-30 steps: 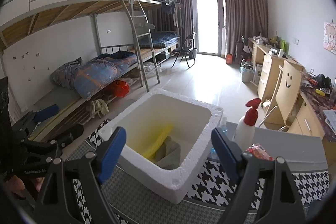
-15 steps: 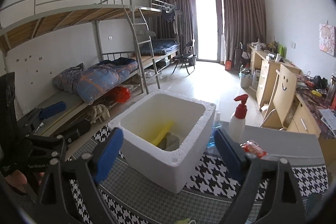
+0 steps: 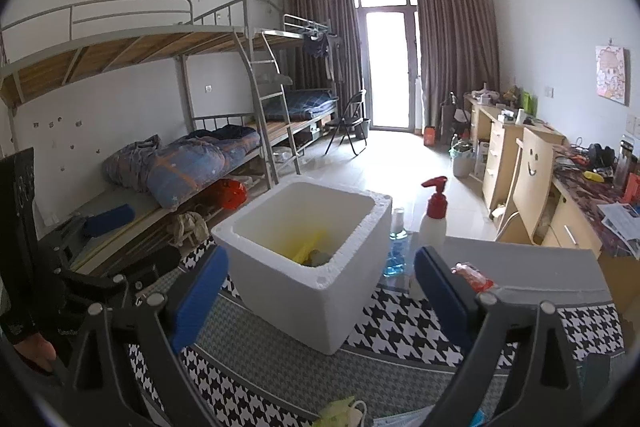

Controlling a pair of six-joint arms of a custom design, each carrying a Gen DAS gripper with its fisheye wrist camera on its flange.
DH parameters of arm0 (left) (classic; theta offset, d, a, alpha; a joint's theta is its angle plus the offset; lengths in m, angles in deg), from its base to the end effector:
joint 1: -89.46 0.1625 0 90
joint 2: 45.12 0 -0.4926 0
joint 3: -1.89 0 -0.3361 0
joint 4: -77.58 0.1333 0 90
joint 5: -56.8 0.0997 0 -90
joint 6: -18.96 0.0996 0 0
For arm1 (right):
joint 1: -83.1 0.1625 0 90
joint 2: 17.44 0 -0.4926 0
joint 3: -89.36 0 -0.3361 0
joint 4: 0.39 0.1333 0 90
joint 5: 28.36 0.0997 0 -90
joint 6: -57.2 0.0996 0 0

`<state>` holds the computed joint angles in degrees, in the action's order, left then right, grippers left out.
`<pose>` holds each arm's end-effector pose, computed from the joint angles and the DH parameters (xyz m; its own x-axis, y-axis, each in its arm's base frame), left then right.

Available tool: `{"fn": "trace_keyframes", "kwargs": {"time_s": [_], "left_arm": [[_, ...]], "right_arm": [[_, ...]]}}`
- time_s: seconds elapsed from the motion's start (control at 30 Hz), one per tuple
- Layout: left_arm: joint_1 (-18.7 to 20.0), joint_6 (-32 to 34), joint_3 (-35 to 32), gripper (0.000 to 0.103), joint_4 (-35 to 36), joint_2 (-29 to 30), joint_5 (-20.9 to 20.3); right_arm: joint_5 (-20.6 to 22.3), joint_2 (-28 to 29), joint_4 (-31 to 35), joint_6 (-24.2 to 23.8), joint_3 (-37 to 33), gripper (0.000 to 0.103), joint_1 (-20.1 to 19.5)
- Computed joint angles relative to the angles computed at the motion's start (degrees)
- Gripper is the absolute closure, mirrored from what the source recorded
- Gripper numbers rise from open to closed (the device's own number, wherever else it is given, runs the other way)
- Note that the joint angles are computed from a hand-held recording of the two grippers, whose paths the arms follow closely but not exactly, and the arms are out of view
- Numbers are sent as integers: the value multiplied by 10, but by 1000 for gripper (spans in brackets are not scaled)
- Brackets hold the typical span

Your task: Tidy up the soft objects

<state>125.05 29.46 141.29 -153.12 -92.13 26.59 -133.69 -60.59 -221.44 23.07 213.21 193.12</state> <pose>-0.2184 -0.4261 0.2281 -0.7054 0.1036 -0.7012 0.6808 0.3745 -0.6295 0.2892 -0.4813 0.1832 -0.6852 -0.4514 0.5716 -0.7283 0.4183 -0.5427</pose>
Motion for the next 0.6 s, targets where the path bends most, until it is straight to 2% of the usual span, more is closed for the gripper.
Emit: {"fn": "trace_keyframes", "kwargs": {"time_s": [0.6], "left_arm": [[-19, -33, 24, 1, -6, 22, -36]], "right_arm": [[-7, -5, -145, -10, 79, 6, -12]]}}
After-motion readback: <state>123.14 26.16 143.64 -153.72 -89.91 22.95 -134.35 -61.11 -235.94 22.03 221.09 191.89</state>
